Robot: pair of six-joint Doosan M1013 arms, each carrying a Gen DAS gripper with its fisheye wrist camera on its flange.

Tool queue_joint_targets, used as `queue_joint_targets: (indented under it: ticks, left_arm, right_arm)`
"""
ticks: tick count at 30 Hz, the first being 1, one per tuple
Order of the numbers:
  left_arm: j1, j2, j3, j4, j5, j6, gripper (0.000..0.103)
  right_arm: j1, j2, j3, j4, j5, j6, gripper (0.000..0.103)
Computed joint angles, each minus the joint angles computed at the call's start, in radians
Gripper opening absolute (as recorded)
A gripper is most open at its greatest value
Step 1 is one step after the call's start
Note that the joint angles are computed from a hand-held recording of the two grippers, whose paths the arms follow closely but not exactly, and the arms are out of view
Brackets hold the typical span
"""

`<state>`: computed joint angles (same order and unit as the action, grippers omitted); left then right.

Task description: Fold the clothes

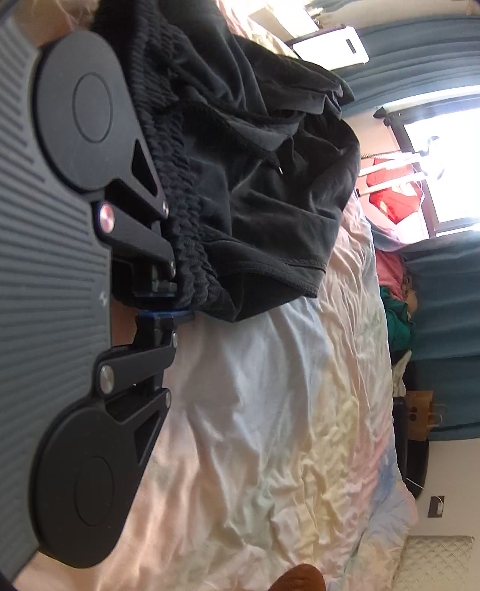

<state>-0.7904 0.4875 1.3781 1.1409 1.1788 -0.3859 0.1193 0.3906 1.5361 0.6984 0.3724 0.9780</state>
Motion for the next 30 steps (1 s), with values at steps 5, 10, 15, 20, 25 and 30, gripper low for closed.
queue_joint_targets:
  ticks: [5,10,15,20,25,30]
  left_arm:
    - [0.065,-0.053,-0.007,0.091,0.053,0.054,0.011]
    - [0.161,-0.109,-0.006,0.144,0.101,0.173,0.010]
    - [0.278,-0.145,0.020,0.140,0.166,0.266,0.010]
    - [0.390,-0.143,0.089,0.043,0.152,0.305,0.010]
    - [0.455,-0.137,0.174,-0.063,0.056,0.275,0.010]
    - [0.458,-0.166,0.208,-0.074,0.018,0.264,0.021]
  right_arm:
    - [0.013,-0.075,0.066,0.356,0.105,-0.318,0.010]
    - [0.086,-0.110,0.094,0.591,0.259,-0.526,0.012]
    - [0.209,-0.075,0.061,0.687,0.401,-0.589,0.015]
    - [0.323,0.004,-0.009,0.664,0.441,-0.594,0.018]
    - [0.356,0.049,-0.044,0.622,0.436,-0.603,0.025]
    - [0.349,0.068,-0.048,0.689,0.514,-0.716,0.064]
